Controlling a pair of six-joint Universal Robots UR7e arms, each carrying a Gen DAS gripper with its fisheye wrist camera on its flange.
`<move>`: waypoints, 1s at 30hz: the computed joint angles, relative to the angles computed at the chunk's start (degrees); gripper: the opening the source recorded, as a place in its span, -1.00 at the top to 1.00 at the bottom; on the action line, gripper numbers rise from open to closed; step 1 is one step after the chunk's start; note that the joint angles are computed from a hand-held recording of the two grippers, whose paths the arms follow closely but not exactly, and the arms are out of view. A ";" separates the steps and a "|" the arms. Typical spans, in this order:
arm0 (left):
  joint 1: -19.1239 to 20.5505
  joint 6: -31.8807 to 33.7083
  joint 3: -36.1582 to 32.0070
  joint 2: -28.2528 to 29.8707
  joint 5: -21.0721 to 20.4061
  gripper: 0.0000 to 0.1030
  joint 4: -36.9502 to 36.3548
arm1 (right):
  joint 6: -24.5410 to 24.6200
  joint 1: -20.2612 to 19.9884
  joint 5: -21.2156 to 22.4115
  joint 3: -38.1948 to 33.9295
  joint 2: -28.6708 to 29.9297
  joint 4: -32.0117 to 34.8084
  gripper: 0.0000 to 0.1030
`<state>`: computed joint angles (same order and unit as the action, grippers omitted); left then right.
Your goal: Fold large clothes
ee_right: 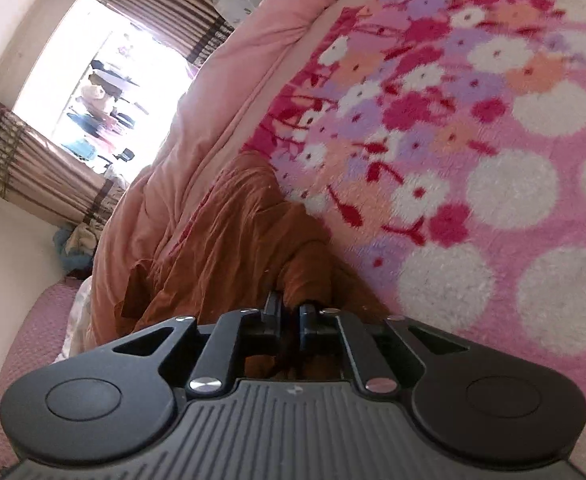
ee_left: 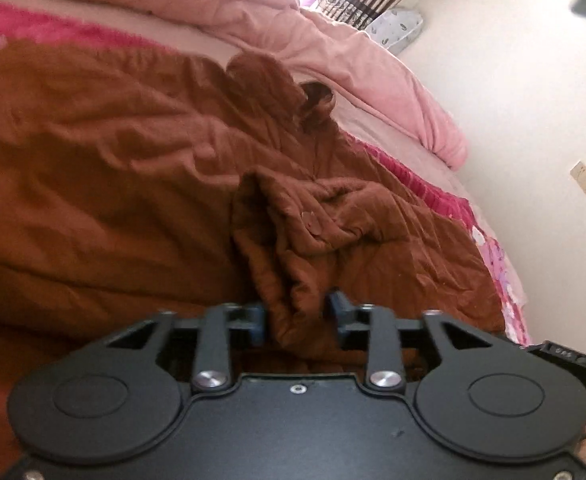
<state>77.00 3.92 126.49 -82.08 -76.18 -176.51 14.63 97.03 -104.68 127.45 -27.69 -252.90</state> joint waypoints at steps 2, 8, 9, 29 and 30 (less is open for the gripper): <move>-1.96 2.77 1.60 -2.20 4.01 0.10 -2.95 | -0.20 2.28 -3.90 1.01 -1.53 1.04 0.69; -5.22 7.76 3.00 -6.42 2.76 0.10 -6.49 | -15.60 14.77 -26.39 -5.55 -0.55 -1.14 0.54; -5.70 8.71 2.91 -5.79 2.76 0.09 -6.86 | -19.75 16.06 -27.14 -7.38 0.53 -3.34 0.54; -2.76 13.13 -1.81 7.49 9.80 0.04 -9.58 | -25.97 9.20 -19.58 -15.52 5.18 8.57 0.76; -3.06 12.20 -1.28 6.27 9.52 0.09 -9.17 | -25.57 9.64 -19.89 -15.13 4.76 8.78 0.71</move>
